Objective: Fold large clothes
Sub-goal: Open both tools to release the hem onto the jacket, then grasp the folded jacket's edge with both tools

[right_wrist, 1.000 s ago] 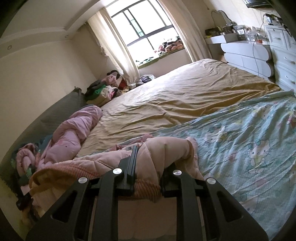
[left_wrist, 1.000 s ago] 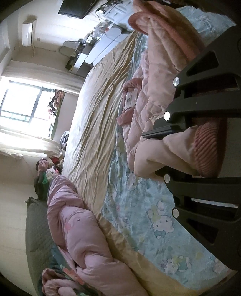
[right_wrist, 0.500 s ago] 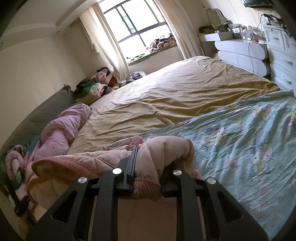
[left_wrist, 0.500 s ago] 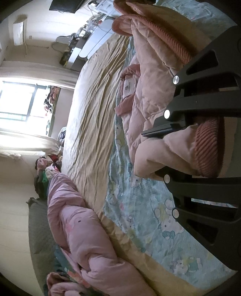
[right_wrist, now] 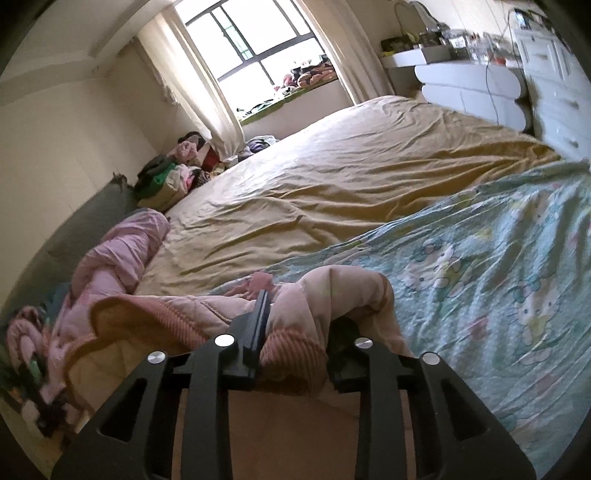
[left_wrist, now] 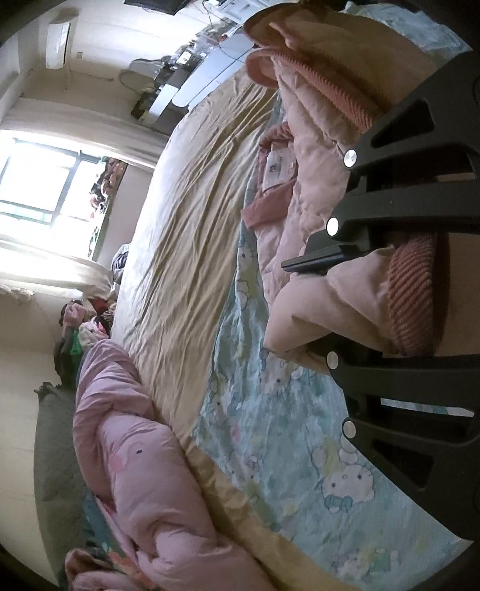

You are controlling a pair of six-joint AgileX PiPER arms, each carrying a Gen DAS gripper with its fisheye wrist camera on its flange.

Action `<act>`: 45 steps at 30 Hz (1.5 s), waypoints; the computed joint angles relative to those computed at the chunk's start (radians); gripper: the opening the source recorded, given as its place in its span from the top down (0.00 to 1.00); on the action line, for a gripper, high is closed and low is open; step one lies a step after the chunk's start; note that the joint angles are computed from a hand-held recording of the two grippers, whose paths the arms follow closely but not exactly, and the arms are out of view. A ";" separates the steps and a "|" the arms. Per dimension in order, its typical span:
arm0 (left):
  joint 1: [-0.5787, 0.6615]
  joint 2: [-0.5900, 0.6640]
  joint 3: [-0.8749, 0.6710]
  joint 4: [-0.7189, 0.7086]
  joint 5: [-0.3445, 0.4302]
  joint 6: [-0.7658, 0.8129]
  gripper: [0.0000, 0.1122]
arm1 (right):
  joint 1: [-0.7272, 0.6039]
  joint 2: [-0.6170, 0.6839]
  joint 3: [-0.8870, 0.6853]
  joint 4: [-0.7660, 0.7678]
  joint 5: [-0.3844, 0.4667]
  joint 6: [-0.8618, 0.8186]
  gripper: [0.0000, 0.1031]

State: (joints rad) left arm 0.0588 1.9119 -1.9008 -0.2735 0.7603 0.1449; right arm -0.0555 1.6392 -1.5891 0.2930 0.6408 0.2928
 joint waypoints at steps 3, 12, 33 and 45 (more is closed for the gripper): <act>0.004 0.032 -0.023 -0.012 0.010 0.036 0.84 | -0.047 -0.008 0.027 0.202 -0.010 -0.141 0.55; 0.003 0.158 -0.191 -0.051 0.088 0.072 0.81 | 0.200 -0.139 0.191 -0.475 -0.198 0.326 0.08; 0.061 0.001 -0.044 -0.081 0.019 0.133 0.16 | 0.316 0.027 0.094 -0.561 0.001 0.433 0.08; 0.106 0.067 0.135 -0.197 0.081 0.299 0.16 | 0.235 -0.062 0.308 -0.745 0.000 0.487 0.08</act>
State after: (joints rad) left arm 0.1652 1.9790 -1.7659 -0.4707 0.8412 0.4443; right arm 0.1795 1.5775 -1.2809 -0.4522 0.6408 0.7794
